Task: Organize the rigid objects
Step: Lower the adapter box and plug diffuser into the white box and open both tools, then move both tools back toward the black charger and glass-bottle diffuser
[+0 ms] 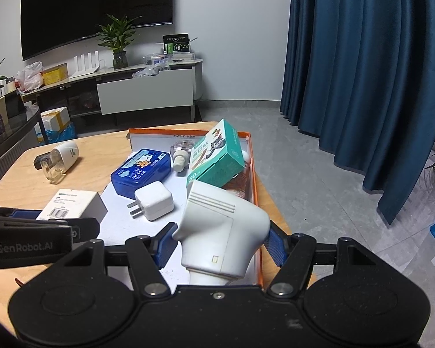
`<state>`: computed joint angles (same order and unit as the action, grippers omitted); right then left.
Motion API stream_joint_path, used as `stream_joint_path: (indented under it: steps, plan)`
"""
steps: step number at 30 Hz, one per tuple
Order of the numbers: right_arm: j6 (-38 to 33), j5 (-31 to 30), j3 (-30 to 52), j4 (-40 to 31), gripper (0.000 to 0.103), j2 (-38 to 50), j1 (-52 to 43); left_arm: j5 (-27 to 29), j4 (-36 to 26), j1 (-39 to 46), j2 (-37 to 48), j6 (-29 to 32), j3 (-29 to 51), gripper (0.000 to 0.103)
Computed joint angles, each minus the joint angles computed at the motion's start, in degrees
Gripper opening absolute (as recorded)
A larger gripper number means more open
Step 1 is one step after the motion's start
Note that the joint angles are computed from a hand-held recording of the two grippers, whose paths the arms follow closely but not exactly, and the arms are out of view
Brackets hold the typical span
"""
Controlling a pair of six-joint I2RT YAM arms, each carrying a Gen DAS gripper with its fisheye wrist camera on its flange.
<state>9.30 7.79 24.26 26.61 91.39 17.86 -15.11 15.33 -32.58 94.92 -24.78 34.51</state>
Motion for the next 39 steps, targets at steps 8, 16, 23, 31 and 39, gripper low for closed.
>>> stream_joint_path:
  steps: [8,16,23,31,39]
  plan:
    - [-0.91,0.82,2.27,-0.97,0.065,2.46,0.47,0.95,0.03,0.62,1.19,0.2,0.66,0.06]
    - [-0.29,0.43,2.16,0.55,0.06,2.53,-0.16,2.37,0.11,1.19,2.24,0.55,1.37,0.06]
    - [1.31,1.09,0.4,2.86,0.069,-1.3,-0.91,4.14,0.94,0.89,1.74,0.79,0.93,0.06]
    - [1.5,2.79,0.71,2.3,0.077,-2.14,0.47,2.34,-0.45,1.19,-1.2,1.03,0.37,0.072]
    - [1.2,3.75,2.63,0.7,0.08,-2.15,3.1,2.05,-2.37,3.62,-3.21,1.6,0.06,0.073]
